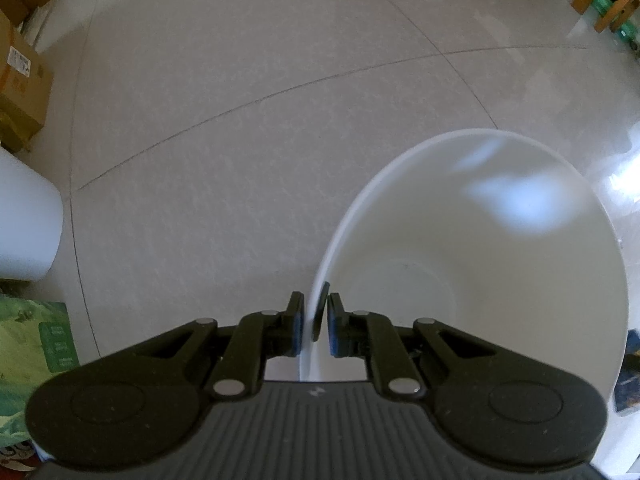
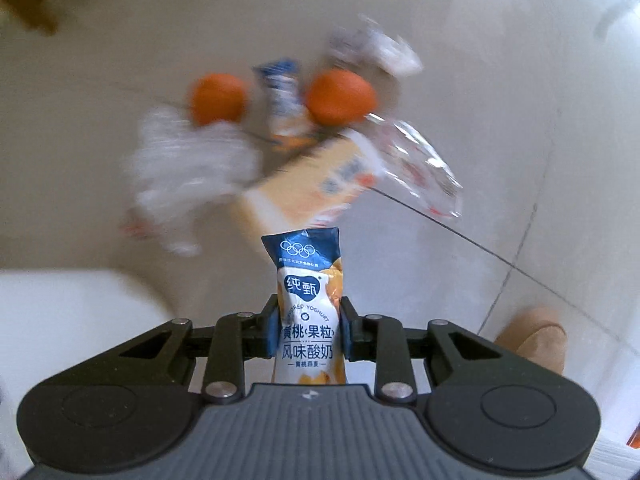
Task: Organize objects
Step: 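Carry the yogurt pouch over the bin and open the right gripper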
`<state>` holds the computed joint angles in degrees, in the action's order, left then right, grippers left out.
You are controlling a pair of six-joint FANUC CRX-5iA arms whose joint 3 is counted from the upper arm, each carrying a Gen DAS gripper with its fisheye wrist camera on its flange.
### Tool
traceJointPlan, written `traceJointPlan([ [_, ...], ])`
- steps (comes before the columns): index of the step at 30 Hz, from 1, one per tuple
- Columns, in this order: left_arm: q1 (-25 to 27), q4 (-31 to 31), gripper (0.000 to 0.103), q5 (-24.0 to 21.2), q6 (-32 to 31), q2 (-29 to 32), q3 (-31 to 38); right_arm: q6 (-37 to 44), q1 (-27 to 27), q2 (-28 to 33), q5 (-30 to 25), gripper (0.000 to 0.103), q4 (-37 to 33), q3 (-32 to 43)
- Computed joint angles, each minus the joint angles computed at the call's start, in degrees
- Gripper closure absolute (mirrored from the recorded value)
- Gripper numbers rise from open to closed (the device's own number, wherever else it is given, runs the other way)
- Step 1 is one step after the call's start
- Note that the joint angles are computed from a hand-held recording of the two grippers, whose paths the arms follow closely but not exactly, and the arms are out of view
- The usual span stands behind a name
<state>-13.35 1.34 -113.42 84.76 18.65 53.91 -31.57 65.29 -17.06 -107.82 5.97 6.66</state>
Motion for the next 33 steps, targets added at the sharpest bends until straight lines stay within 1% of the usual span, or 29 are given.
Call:
traceJointPlan([
  [2,0.01,0.16,0.094,-0.46,0.09,0.38,0.61,4.41,1.35,2.67,-1.13,0.070,2.18,5.40],
  [4,0.07,0.37,0.094,-0.46,0.18,0.50,0.76,11.71,1.52,7.13,-2.12,0.070,4.86,13.02],
  [6,0.05,0.24,0.094,-0.56,0.24,0.60,0.92,19.06,1.23,11.41,-1.78,0.070,7.26,20.01],
  [9,0.17,0.42,0.094,-0.76,0.42,0.75,1.25,29.26,0.02,17.67,-0.03,0.070,8.71,29.84],
  [12,0.11,0.26,0.094,-0.52,0.02,0.40,0.80,37.52,-1.21,23.73,1.75,0.070,8.19,38.20],
  [15,0.28,0.40,0.094,-0.48,0.16,0.35,0.71,42.15,-2.78,27.84,3.32,0.070,5.83,42.71],
  [16,0.33,0.50,0.094,-0.44,0.19,0.35,0.72,43.46,-3.18,29.44,3.01,0.070,4.94,44.50],
  [18,0.45,0.83,0.094,-0.18,0.10,0.11,0.28,45.97,-3.30,31.48,2.87,0.068,4.22,46.19],
  [19,0.60,1.13,0.094,-0.05,0.12,0.02,0.06,46.91,-3.41,32.62,2.06,0.057,3.71,47.71],
  [20,0.84,1.33,0.094,0.16,-0.02,-0.14,-0.30,47.33,-3.46,32.57,2.44,0.047,3.45,47.19],
  [21,0.96,1.47,0.094,0.20,-0.01,-0.17,-0.39,47.56,-3.29,32.61,2.87,0.031,3.75,46.81],
  [22,1.08,1.53,0.094,0.17,0.05,-0.16,-0.44,47.69,-2.47,32.85,2.78,0.026,5.33,46.98],
  [23,1.17,1.57,0.094,0.20,0.05,-0.17,-0.50,47.64,-1.36,32.12,3.05,0.024,7.09,45.66],
  [24,1.15,1.52,0.094,0.24,-0.01,-0.21,-0.55,48.30,-0.92,32.39,2.51,0.024,8.21,46.02],
  [26,1.07,1.04,0.094,0.15,-0.26,-0.22,-0.57,48.26,-0.83,31.63,2.72,0.023,8.76,44.77],
  [30,1.57,2.01,0.095,0.12,0.02,-0.03,-0.40,47.12,-1.00,29.07,2.76,0.021,9.78,41.09],
  [33,1.59,1.79,0.095,0.05,-0.41,-0.10,-0.41,45.86,-0.44,26.99,1.25,0.020,11.28,38.42],
])
